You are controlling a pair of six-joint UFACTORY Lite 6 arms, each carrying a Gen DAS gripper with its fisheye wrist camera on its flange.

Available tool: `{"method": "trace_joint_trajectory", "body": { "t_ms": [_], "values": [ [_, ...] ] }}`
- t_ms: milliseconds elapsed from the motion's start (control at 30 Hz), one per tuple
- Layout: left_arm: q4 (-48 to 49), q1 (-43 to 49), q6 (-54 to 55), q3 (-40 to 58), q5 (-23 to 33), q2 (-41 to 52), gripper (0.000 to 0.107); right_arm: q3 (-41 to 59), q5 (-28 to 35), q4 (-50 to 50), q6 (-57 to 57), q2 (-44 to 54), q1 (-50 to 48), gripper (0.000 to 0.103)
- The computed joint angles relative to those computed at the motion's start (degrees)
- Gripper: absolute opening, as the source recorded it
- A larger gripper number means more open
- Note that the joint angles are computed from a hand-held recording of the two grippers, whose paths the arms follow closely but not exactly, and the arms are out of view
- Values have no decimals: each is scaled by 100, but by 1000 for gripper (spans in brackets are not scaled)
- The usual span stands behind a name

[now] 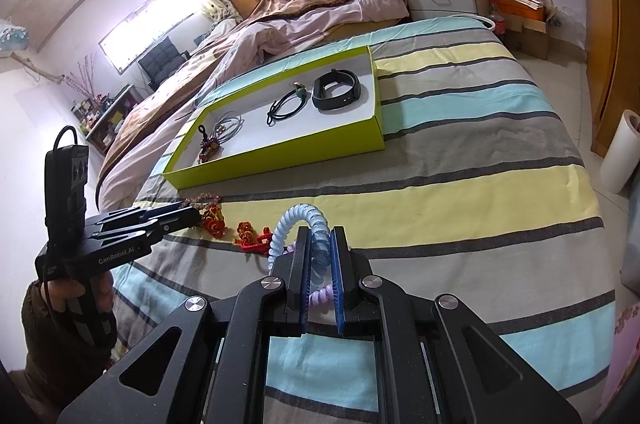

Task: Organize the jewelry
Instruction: 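Grasp the pink rhinestone clip with the left tool while the right tool carries the coils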

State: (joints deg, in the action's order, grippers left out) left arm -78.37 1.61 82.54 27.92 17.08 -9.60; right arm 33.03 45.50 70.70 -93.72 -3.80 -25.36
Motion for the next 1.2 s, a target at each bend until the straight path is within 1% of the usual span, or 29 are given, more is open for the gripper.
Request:
{"method": "trace_joint_trajectory", "body": {
  "t_ms": [100,333,467,667,900,1000,1100,1200],
  "values": [
    [-129,109,121,-102,20,-131,24,-28,4,15,-22,-34,-14,10],
    [154,376,-156,-210,198,-453,24,1,71,49,-32,-59,-54,10],
    [439,465,-465,-239,269,-750,24,42,104,39,-10,-97,-60,10],
    [874,517,-1017,4,342,-862,24,234,202,69,173,-191,17,10],
    [1054,482,-1354,609,413,-502,24,632,53,214,440,-68,405,10],
    [936,488,-1292,923,541,-199,24,863,-182,330,519,79,658,10],
    [982,342,-1398,1257,366,181,24,1204,-427,383,660,370,888,10],
    [893,250,-1382,1654,330,625,24,1579,-623,389,819,720,1099,10]
  ]
}}
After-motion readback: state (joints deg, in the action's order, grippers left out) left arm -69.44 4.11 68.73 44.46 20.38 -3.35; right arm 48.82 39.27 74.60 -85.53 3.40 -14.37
